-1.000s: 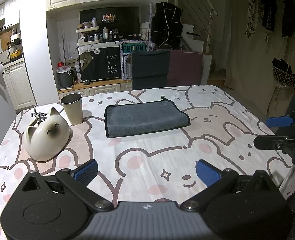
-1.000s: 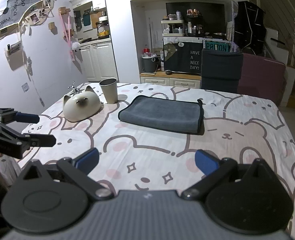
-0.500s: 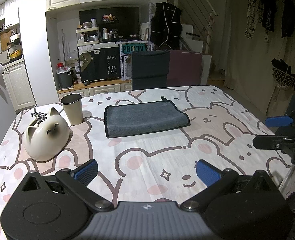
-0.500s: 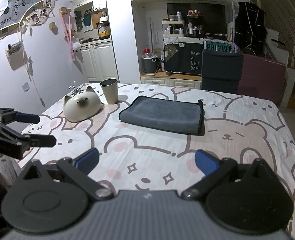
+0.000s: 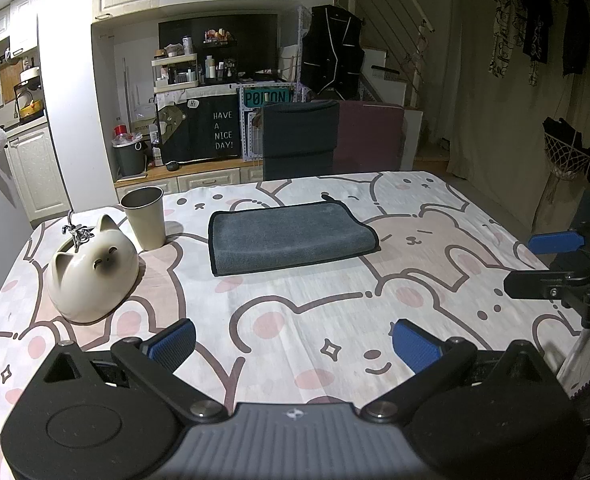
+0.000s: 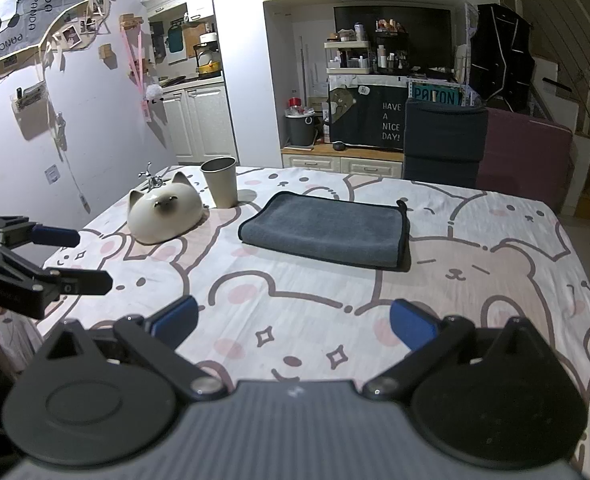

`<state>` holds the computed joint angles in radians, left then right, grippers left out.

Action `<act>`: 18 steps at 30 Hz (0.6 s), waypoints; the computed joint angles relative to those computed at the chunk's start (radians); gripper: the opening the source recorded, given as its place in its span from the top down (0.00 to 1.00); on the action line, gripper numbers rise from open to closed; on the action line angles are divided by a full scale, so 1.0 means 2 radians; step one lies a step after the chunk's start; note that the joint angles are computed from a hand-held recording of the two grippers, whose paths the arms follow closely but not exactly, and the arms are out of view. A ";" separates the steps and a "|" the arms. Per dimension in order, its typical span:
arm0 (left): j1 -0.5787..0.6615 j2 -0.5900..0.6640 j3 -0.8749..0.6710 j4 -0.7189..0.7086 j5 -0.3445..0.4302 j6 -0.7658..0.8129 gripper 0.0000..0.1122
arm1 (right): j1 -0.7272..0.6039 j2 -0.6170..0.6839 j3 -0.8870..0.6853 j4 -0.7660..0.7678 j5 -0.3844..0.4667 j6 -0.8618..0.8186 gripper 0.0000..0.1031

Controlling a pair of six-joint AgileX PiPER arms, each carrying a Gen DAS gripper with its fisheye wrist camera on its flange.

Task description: Fold towel

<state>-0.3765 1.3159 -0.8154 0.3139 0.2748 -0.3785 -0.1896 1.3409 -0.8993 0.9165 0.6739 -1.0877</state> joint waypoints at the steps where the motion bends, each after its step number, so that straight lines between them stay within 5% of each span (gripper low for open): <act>1: 0.000 0.000 0.000 0.000 0.000 0.000 0.08 | 0.000 -0.001 0.001 0.000 0.000 0.000 0.00; 18: 0.001 0.000 0.002 -0.003 -0.002 0.003 0.08 | 0.000 -0.001 0.002 0.001 0.000 -0.001 0.00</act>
